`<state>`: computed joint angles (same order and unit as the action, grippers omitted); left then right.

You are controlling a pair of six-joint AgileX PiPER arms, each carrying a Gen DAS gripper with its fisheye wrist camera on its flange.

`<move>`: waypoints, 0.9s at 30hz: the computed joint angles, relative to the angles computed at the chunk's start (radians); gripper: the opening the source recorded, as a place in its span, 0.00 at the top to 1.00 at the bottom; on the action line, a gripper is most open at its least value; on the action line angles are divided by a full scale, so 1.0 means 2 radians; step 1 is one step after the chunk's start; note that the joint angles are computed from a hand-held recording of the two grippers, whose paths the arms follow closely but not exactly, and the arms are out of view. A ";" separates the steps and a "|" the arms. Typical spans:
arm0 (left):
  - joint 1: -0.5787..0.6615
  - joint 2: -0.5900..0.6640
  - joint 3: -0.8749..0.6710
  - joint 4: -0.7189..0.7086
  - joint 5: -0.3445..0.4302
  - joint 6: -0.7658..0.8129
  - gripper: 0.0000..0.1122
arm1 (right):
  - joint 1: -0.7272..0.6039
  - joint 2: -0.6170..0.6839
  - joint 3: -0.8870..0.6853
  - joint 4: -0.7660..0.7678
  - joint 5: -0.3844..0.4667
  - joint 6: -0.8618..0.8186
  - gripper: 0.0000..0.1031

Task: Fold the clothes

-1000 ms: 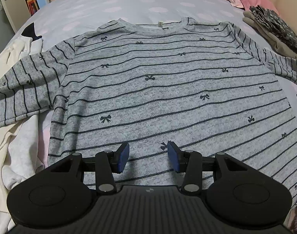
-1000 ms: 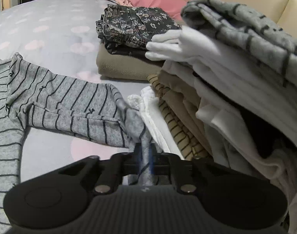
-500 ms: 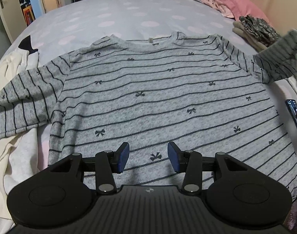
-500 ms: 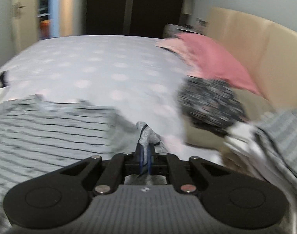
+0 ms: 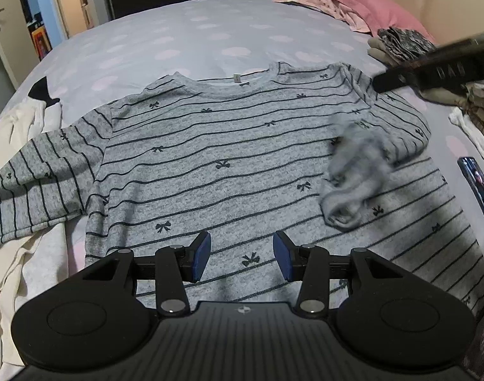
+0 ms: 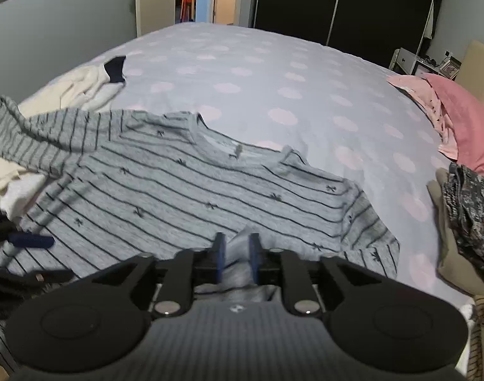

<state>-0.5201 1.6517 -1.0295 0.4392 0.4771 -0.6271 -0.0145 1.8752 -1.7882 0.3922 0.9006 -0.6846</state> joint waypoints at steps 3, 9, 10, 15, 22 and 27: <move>-0.004 -0.006 0.010 -0.010 -0.015 0.020 0.63 | -0.008 0.002 -0.008 -0.007 0.003 0.026 0.69; -0.026 0.004 -0.013 -0.031 -0.012 0.062 0.63 | -0.035 0.031 -0.046 -0.051 0.024 0.110 0.67; -0.030 0.010 -0.020 -0.032 -0.013 0.064 0.63 | -0.039 0.037 -0.053 -0.062 0.029 0.123 0.65; -0.059 0.066 -0.082 -0.019 -0.011 0.055 0.63 | -0.054 0.071 -0.095 -0.140 0.066 0.196 0.60; -0.096 0.175 -0.204 0.022 -0.001 0.033 0.60 | -0.086 0.095 -0.117 -0.144 0.096 0.183 0.58; -0.097 0.246 -0.300 -0.032 0.041 0.065 0.60 | -0.105 0.111 -0.141 -0.145 0.094 0.192 0.58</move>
